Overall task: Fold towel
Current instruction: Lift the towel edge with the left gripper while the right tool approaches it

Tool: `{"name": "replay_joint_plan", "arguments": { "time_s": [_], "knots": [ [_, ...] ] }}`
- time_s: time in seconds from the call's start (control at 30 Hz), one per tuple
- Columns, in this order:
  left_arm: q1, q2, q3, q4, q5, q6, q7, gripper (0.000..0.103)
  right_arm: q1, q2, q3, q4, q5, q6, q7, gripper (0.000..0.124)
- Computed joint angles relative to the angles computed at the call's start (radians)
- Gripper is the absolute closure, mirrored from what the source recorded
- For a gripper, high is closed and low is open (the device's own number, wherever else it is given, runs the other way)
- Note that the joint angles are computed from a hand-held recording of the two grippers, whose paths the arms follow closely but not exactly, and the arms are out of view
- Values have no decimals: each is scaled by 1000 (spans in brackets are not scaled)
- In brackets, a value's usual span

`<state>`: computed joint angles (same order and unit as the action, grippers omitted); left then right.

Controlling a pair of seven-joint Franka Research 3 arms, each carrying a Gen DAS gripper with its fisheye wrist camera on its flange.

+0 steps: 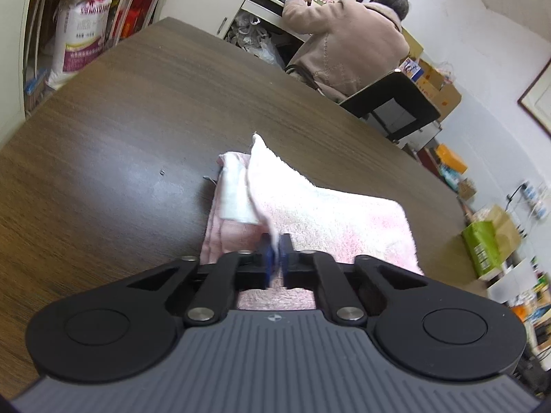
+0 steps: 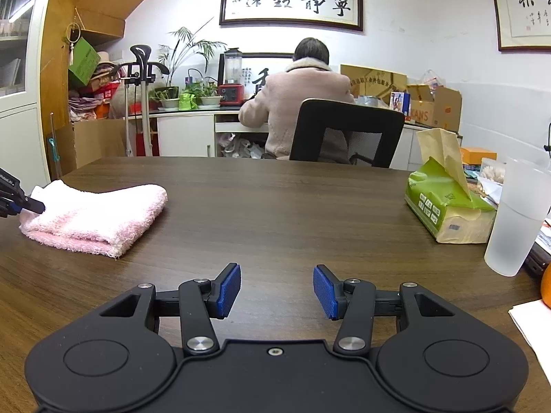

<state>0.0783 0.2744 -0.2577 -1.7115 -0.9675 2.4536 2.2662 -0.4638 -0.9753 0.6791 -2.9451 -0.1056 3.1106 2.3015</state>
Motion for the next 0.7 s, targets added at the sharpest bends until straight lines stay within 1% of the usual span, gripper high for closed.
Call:
{"name": "replay_joint_plan", "arguments": {
  "time_s": [0.1, 0.17, 0.37, 0.53, 0.63, 0.7],
  "knots": [
    [2, -2, -3, 0, -6, -15, 5, 101, 12, 13, -14, -4, 5, 18, -5, 77],
    [4, -7, -6, -4, -25, -25, 13, 102, 14, 16, -16, -6, 10, 28, -9, 75],
    [-10, -36, -8, -18, -68, -56, 57, 102, 4, 7, 4, 6, 13, 5, -16, 75],
    [-41, -74, -8, -30, -100, -95, 97, 102, 1, -1, 14, 13, 0, -6, -13, 76],
    [-68, -99, -5, -35, -119, -120, 118, 102, 8, -2, 5, 12, -4, -8, -13, 78],
    [-92, -119, -8, -36, -134, -140, 133, 102, 13, -1, -5, 14, -7, -15, -17, 81]
  ]
}}
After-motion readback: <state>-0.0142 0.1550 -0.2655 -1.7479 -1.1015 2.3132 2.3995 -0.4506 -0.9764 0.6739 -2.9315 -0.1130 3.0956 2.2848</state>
